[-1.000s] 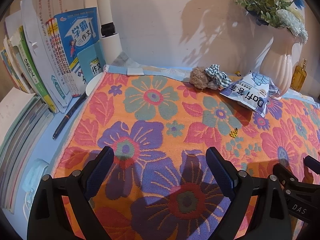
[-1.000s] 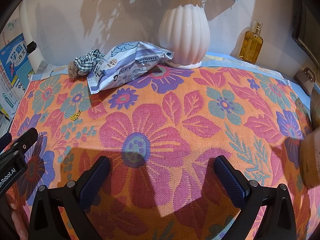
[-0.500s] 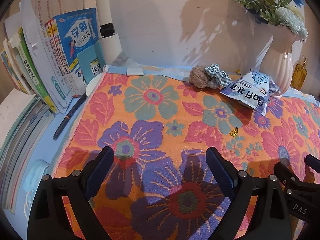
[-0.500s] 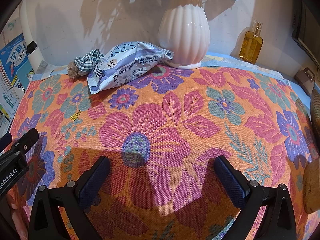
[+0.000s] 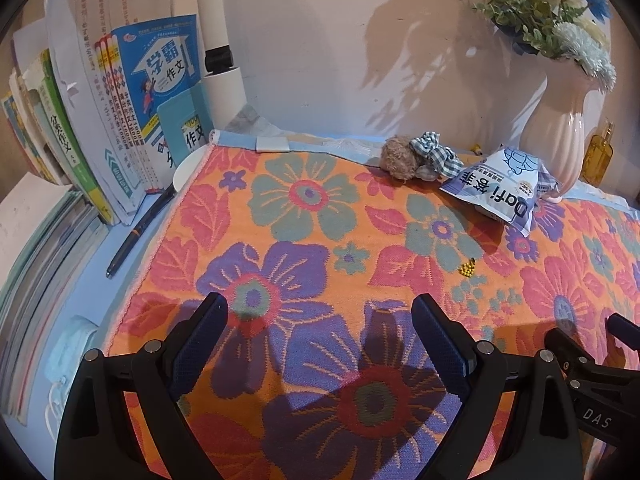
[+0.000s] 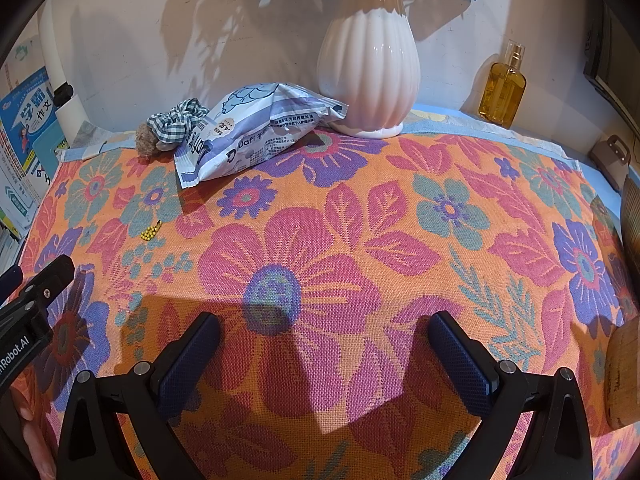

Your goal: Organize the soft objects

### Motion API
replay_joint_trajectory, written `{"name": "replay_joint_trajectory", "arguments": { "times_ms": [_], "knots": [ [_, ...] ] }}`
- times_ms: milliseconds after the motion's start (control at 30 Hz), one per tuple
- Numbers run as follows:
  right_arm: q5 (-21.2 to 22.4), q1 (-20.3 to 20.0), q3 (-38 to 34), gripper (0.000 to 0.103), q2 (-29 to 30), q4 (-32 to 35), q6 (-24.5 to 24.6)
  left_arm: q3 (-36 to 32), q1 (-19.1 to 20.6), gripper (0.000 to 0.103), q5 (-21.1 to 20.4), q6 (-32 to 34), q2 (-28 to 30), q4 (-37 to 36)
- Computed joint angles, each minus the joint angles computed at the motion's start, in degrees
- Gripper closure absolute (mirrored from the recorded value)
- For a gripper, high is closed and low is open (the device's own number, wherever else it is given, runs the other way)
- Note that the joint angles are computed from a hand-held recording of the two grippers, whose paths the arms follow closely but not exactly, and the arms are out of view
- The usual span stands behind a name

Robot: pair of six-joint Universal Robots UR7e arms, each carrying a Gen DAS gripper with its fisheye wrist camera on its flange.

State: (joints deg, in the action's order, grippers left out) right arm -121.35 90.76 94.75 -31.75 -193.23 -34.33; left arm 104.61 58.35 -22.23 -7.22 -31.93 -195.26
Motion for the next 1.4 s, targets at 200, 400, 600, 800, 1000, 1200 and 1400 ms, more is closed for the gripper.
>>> {"name": "replay_joint_trajectory", "arguments": {
  "times_ms": [200, 400, 600, 800, 1000, 1200, 1400],
  "knots": [
    [-1.0, 0.6, 0.4, 0.0, -0.4, 0.0, 1.1, 0.2, 0.1, 0.01, -0.4, -0.7, -0.2, 0.2],
    [-1.6, 1.2, 0.9, 0.0, -4.0, 10.6, 1.8, 0.3, 0.2, 0.01, -0.2, -6.1, -1.7, 7.7],
    [0.6, 1.6, 2.1, 0.0, -9.7, 22.0, 4.3, -0.6, -0.5, 0.01, -8.2, -3.0, -8.1, 14.4],
    [15.4, 0.9, -6.0, 0.0, -10.4, 32.0, 17.1, -14.6, 4.1, 0.01, -19.3, 7.7, -4.4, 18.0],
    [21.7, 0.1, -13.9, 0.0, -4.9, 32.5, 22.6, -26.4, 10.2, 0.011, -31.6, 6.1, 1.1, 22.7],
    [20.5, -0.5, -18.2, 0.014, -1.2, 28.2, 21.7, -31.7, 11.2, 0.018, -33.1, 8.5, 5.1, 23.1],
    [23.8, -0.8, -17.2, 0.039, -1.5, 27.3, 20.4, -31.9, 11.7, 0.064, -33.9, 7.6, 5.4, 23.6]
  ]
}}
